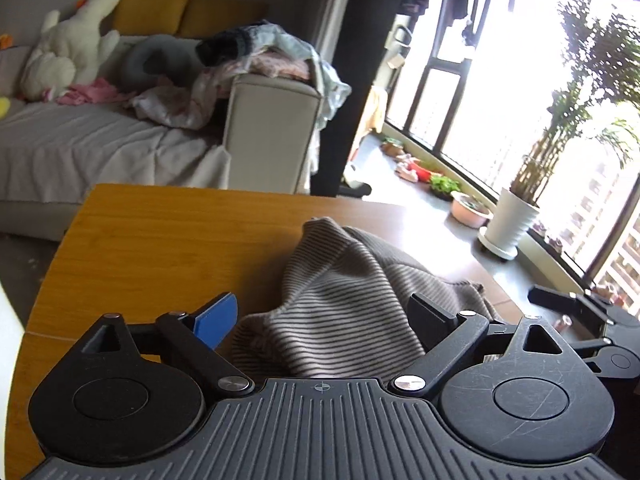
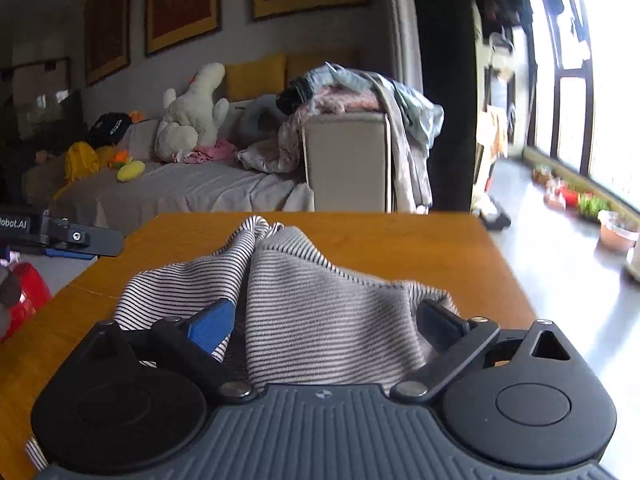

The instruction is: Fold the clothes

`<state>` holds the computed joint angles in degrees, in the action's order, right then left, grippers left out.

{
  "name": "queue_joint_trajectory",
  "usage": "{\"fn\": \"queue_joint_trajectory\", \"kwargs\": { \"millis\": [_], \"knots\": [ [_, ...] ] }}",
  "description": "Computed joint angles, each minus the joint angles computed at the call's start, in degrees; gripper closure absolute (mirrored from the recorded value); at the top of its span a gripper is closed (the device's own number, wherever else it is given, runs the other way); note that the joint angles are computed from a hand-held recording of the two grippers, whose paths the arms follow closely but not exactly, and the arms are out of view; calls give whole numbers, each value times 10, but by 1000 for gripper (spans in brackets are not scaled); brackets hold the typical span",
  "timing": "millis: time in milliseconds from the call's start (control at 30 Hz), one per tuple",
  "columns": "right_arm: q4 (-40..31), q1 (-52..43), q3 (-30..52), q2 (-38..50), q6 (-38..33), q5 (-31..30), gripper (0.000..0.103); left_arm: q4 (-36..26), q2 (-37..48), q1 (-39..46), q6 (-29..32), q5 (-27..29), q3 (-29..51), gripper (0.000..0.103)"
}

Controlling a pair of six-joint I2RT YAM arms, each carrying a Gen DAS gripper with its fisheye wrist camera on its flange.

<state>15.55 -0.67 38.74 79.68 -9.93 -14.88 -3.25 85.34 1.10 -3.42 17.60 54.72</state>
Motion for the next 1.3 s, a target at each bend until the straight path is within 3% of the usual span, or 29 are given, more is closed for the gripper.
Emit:
{"fn": "queue_joint_trajectory", "kwargs": {
  "millis": [67,133,167,233,267,300,433,467,533,567,633,667,700,800,900,1000,1167,1233,1300],
  "knots": [
    [-24,26,7,-10,-54,20,24,8,30,-46,9,-57,16,7],
    [-46,48,19,6,-85,36,29,13,65,-87,20,-110,39,7],
    [-36,62,19,18,-100,54,29,17,85,-95,28,-130,52,12],
    [2,90,10,43,-131,98,29,23,125,-102,59,-173,84,55],
    [22,102,9,56,-144,114,28,23,138,-100,68,-193,96,87],
    [39,108,12,71,-153,122,27,24,151,-97,77,-213,108,95],
    [24,112,82,148,-184,123,30,28,176,-56,89,-251,143,95],
    [14,111,103,168,-193,123,55,28,179,-42,91,-255,151,95],
    [-16,93,150,193,-203,103,89,8,180,-10,87,-233,169,95],
    [-16,75,176,202,-186,97,94,-5,179,5,84,-214,177,95],
    [-9,34,239,232,-106,114,94,-23,167,28,75,-170,183,91],
    [-25,13,279,252,-61,122,94,-33,163,33,68,-151,187,83],
    [-42,-3,312,272,-27,127,94,-43,159,37,59,-131,192,67],
    [-73,-37,364,323,38,116,94,-60,153,32,29,-67,202,34],
    [-49,-49,351,358,62,114,94,-65,156,1,29,-41,208,15],
    [-7,-58,321,353,81,105,94,-65,173,-43,50,-54,221,8],
    [9,-66,302,343,85,92,94,-65,246,-119,81,-118,278,8],
    [7,-68,298,339,85,86,93,-67,270,-144,109,-160,295,23],
    [7,-71,297,338,88,79,93,-67,290,-161,151,-218,311,94]
  ]
}}
